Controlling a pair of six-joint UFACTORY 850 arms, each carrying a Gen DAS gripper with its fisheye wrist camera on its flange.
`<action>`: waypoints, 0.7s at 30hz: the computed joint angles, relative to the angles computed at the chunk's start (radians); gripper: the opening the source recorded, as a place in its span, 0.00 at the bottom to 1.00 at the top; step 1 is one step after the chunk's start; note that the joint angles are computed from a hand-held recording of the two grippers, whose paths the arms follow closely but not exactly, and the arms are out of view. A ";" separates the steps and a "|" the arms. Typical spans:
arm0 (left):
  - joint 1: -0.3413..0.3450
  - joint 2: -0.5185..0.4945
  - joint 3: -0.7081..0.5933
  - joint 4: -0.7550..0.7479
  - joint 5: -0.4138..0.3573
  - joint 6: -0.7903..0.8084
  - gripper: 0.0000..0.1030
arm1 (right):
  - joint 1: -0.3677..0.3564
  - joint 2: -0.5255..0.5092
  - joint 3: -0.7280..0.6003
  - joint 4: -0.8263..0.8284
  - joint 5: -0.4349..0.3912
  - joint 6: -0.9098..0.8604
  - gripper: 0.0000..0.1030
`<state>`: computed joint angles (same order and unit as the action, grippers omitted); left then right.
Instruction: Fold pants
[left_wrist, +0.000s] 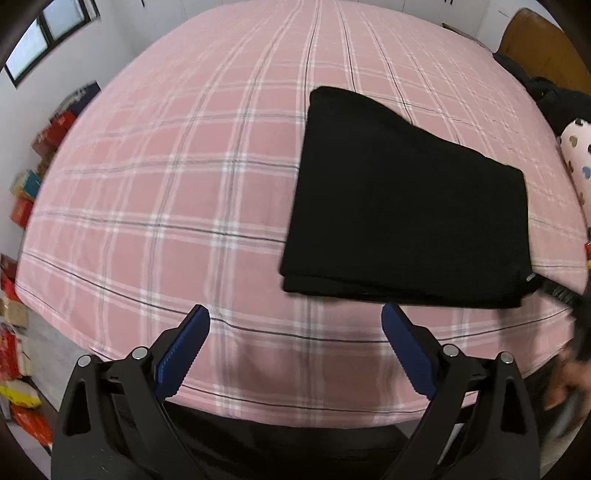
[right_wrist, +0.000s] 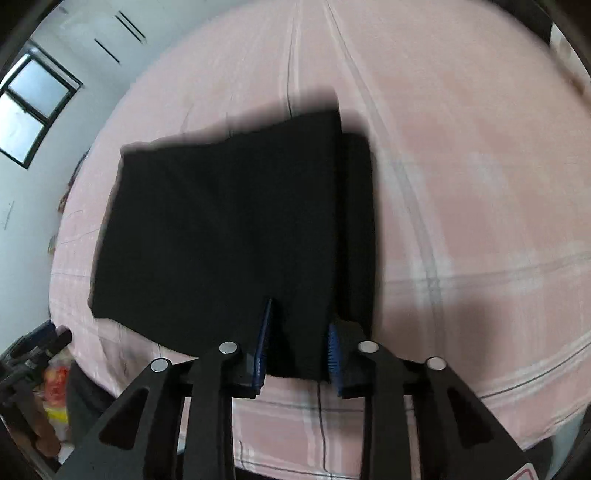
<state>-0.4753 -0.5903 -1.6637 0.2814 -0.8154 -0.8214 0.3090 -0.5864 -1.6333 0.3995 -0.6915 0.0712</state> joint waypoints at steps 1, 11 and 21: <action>0.007 0.012 0.012 -0.035 0.025 0.019 0.89 | 0.001 0.033 0.029 -0.014 0.044 0.041 0.33; 0.098 -0.051 -0.034 -0.292 0.129 0.174 0.91 | -0.014 -0.138 -0.271 -0.118 -0.062 0.163 0.71; 0.169 -0.198 -0.109 -0.700 0.175 0.437 0.95 | -0.003 -0.226 -0.382 -0.137 -0.068 0.156 0.25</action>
<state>-0.3062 -0.7887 -1.7728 -0.4189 -0.6402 -0.3848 0.3059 -0.8119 -2.0158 0.2626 -0.7598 0.2270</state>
